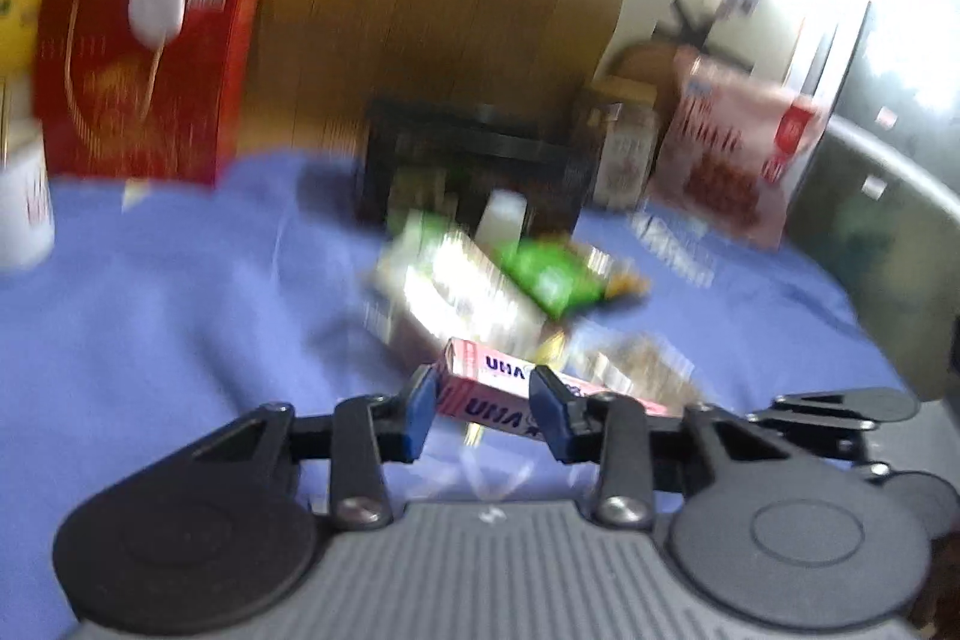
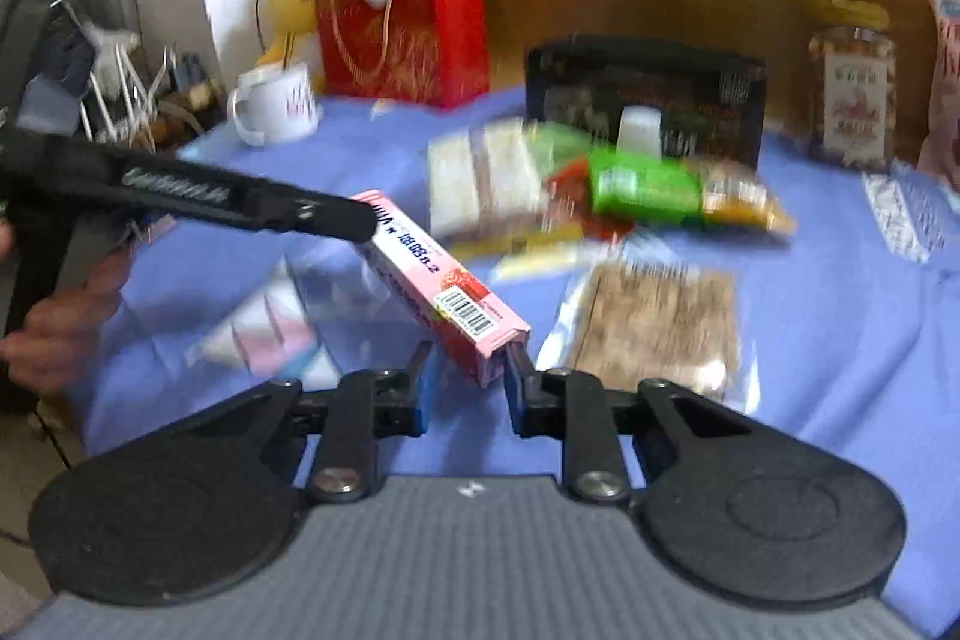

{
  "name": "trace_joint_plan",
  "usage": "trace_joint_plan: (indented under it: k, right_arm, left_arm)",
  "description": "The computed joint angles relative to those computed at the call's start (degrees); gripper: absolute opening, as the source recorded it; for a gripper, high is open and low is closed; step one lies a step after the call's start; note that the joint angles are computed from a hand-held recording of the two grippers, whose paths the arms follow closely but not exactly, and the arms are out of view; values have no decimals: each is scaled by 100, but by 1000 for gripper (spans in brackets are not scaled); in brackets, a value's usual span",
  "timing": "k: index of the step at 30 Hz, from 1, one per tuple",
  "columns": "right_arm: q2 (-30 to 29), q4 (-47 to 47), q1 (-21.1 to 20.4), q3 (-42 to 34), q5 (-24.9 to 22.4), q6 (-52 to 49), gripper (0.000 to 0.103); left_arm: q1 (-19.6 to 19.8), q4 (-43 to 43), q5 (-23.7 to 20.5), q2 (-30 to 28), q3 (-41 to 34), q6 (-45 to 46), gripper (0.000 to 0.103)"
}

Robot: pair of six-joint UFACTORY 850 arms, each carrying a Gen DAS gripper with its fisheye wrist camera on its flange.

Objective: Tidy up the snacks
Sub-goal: 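Carry the pink wafer box with the right gripper into the black tin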

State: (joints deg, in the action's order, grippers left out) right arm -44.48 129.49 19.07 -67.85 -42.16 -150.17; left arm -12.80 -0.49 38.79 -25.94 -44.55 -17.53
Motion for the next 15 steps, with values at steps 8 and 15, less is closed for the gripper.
trace_joint_plan:
  k: [8, 15]
  right_arm:
    - [-719, 919, -58, -1806, 117, 97, 27]
    - [-2307, 334, 65, -4775, 1696, 965, 30]
  left_arm:
    - [310, 537, -371, -751, -1820, -472, 34]
    - [531, 553, -1650, -2381, -4408, -583, 34]
